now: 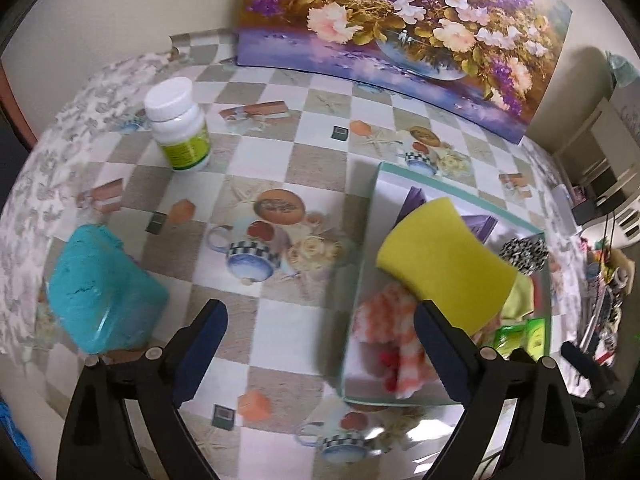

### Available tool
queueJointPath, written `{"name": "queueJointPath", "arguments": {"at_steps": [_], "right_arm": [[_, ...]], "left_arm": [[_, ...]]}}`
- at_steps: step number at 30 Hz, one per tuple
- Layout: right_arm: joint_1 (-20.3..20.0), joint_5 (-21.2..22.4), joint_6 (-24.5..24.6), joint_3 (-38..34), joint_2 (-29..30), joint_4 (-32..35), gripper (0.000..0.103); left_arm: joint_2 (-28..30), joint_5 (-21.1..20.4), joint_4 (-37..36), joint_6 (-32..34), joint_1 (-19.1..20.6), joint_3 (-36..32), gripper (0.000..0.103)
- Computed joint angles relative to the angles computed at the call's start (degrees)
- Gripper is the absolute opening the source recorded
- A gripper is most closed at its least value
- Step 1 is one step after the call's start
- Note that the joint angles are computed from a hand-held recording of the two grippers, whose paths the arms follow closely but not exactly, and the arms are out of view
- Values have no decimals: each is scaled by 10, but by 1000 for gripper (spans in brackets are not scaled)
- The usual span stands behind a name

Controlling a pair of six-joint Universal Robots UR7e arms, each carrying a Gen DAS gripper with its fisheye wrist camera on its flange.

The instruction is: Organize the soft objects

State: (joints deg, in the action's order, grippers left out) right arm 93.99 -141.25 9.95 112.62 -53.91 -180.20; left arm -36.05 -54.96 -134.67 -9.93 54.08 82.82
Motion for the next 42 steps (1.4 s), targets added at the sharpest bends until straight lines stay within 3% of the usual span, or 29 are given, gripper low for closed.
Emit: {"name": "queueJointPath", "arguments": {"at_steps": [11, 23, 42], "right_arm": [[21, -19, -13, 17, 8, -37, 103], [35, -29, -16, 30, 13, -63, 103], [39, -35, -24, 25, 18, -65, 103]], "left_arm": [[-34, 63, -50, 34, -21, 70, 95], [-62, 99, -95, 73, -38, 130, 95], [-63, 144, -64, 32, -41, 129, 95]]}}
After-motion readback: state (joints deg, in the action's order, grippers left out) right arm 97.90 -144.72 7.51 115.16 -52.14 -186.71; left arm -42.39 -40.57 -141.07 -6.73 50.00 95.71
